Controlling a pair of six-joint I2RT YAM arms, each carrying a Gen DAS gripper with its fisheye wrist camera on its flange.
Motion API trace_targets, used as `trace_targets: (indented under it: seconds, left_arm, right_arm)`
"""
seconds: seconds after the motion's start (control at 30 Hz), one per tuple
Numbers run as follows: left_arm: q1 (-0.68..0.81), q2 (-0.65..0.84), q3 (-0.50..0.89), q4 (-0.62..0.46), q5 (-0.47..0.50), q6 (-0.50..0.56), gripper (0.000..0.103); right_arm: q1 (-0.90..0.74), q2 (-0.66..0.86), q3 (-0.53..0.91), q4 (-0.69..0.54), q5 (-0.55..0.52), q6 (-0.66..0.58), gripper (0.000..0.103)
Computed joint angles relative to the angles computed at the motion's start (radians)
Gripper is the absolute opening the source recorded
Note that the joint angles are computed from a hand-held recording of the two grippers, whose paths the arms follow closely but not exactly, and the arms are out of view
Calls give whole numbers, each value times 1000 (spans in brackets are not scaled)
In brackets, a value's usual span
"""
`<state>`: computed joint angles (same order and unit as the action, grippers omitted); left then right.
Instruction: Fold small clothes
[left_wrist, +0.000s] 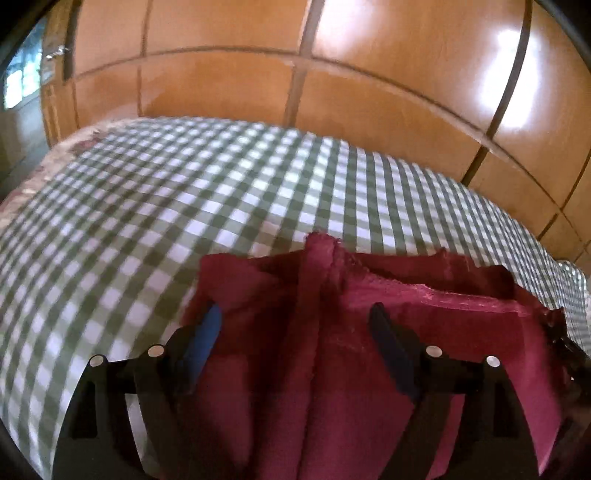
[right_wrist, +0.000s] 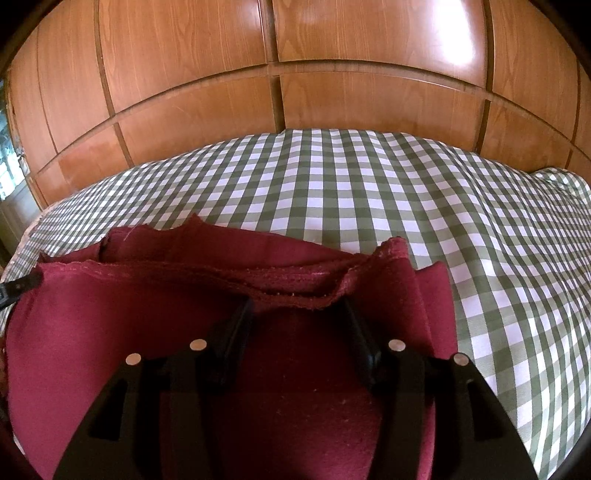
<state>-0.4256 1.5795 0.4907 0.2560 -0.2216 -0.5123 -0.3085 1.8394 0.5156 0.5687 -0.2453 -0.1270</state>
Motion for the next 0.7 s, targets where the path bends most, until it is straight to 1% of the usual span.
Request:
trace_targets:
  seconds: [0.2,0.27,0.33,0.37,0.4,0.43,0.47,0.5,0.6,0.67,0.7]
  left_arm:
    - [-40,-136,-114,-24,-49,-60,82]
    - [-42,-158,-138,-41,-59,-70,82]
    - [-33,-166,-168,-44,-55,-89,83]
    - [-24,-172,-187,-32,-38,-100,85]
    - [-12,-181,-212,-9,-13,-107,85]
    - [-6,-194,-238,14,6,-116,86]
    - [-6,-204,-252,23,9,-121,86]
    - [-10,-214,-261,22,3,-123,88]
    - [-32,-239,-271,8,-16,-134,88]
    - [-30,-257,-282,10,-7,-152,88]
    - [-25,-270,-293,14,2,-161,88]
  right_arm:
    - [6,-6,-7,6,6,-2,55]
    - [4,-12,-22,28,1,0,58]
    - [0,-27,-57,84,4,7,66]
    - [0,-35,-75,112,13,12,71]
    - [2,-45,-94,141,26,17,78]
    - [4,-49,-102,153,39,22,82]
    - [10,-48,-101,151,62,27,82]
    - [22,-42,-84,125,105,36,82]
    - [59,-21,-37,51,185,35,83]
    - [78,-23,-42,60,218,30,84]
    - [75,-21,-45,66,214,29,84]
